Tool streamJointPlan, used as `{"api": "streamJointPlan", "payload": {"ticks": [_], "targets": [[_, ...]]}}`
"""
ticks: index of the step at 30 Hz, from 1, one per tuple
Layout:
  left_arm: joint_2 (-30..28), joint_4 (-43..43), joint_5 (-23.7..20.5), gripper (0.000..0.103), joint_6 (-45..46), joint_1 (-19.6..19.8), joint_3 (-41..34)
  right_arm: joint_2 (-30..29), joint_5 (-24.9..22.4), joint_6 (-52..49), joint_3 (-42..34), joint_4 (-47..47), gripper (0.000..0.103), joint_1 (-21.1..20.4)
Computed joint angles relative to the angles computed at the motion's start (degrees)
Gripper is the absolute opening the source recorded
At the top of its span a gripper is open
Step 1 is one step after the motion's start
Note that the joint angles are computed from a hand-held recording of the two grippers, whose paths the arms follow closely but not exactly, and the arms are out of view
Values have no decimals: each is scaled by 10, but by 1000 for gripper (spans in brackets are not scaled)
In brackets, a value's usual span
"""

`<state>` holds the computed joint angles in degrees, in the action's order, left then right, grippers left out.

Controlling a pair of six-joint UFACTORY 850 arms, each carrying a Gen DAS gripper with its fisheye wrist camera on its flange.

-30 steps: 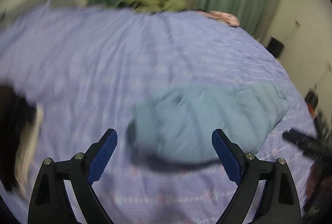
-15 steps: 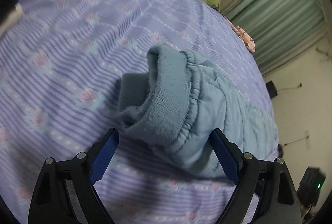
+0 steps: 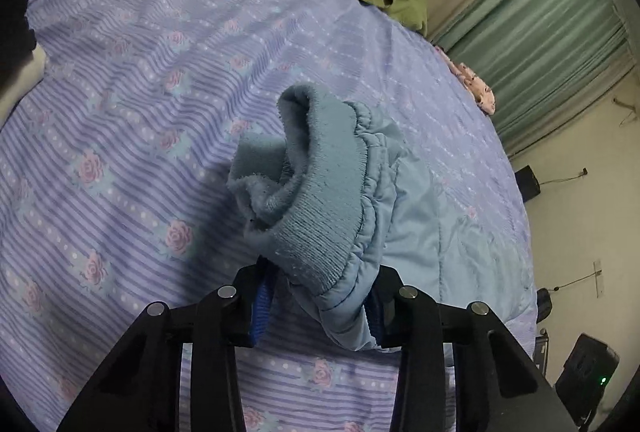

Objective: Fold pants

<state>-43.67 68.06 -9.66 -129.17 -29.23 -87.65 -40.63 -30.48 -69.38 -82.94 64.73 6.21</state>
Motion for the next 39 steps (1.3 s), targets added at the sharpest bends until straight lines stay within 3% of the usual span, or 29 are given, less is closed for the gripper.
{"api": "streamJointPlan", "payload": {"ticks": [4,6,7,9,11,15,17,19,20,22,24,28,32,35,39], "targets": [[-2,-50,5,37,57,5,-2,-20,-13,0,-27,-16,54,10],[-2,-85,2,36,98,5,-5,-46,-42,46,-58,-56,54,12],[-1,-93,1,35,110,5,-4,-57,-50,70,-71,-72,52,12],[3,-120,-9,33,148,3,-2,-60,-52,65,-73,-66,29,11],[9,-149,-25,32,183,1,-1,-40,-49,45,-53,-41,18,11],[10,-217,-68,32,238,0,-1,-6,-36,40,-15,-37,13,20],[4,-275,-68,33,288,5,1,-9,-25,55,-13,-67,12,30],[-5,-330,-79,40,356,7,-8,-18,-23,78,-17,-92,13,35],[-9,-348,-97,53,381,5,-15,-19,-26,84,-17,-96,17,33],[-14,-338,-177,72,385,-4,-39,-10,-20,91,-9,-101,33,27],[-2,-295,-228,72,370,-19,-41,10,9,87,9,-96,56,21],[17,-233,-309,76,398,-61,-58,66,83,42,52,-42,68,-5],[9,-189,-309,79,434,-92,-107,99,113,-80,70,111,81,-46],[-23,-156,-295,79,452,-105,-166,96,148,-179,63,250,86,-74],[-104,-161,-296,78,525,-115,-294,45,149,-72,-3,209,86,-107]]}}
